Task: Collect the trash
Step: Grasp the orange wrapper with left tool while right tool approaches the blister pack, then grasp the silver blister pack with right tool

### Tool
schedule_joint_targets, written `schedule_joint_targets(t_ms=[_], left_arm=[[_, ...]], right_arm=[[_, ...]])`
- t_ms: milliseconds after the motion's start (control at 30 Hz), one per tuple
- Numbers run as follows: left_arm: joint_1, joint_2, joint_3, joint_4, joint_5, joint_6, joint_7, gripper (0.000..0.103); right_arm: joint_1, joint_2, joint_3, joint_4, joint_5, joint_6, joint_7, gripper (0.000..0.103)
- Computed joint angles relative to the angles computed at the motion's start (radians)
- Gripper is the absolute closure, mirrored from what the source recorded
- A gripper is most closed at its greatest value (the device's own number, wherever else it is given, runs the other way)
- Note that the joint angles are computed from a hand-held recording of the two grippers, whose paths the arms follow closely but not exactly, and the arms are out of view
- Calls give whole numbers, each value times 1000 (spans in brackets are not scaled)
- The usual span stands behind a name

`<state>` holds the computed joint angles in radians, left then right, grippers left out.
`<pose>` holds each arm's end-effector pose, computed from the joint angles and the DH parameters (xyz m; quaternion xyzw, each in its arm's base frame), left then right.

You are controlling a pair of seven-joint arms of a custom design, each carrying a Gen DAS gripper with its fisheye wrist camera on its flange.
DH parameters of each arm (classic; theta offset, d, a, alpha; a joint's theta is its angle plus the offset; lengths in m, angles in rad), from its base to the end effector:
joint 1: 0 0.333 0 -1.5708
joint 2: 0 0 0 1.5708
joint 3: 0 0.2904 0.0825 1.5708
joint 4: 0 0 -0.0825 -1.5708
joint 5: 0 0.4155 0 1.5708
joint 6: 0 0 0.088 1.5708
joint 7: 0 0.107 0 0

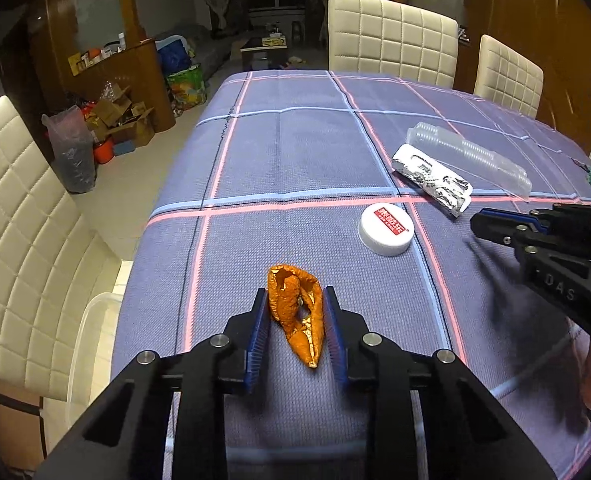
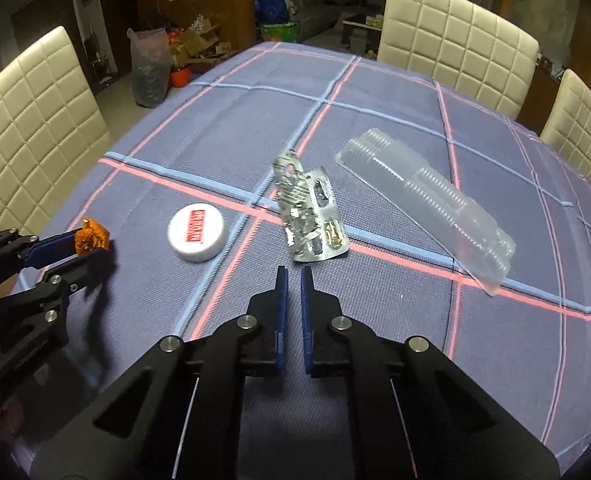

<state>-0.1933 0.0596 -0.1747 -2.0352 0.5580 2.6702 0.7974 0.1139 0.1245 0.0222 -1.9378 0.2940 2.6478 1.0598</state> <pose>0.5830 -0.2403 0.4364 -0.6614 0.6732 -0.2285 0.2391 0.6502 0.0808 0.4460 -0.8014 0.5150 -0.1767 0.2474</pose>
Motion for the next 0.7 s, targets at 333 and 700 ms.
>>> schedule_joint_targets(t_ms=[333, 700], left_arm=[[21, -88, -18, -82, 50, 20, -50, 76], [13, 0, -11, 22, 74, -13, -60, 76]], right_arm=[[20, -117, -10, -114, 69, 59, -56, 99], [8, -8, -20, -7, -85, 28, 57, 76]])
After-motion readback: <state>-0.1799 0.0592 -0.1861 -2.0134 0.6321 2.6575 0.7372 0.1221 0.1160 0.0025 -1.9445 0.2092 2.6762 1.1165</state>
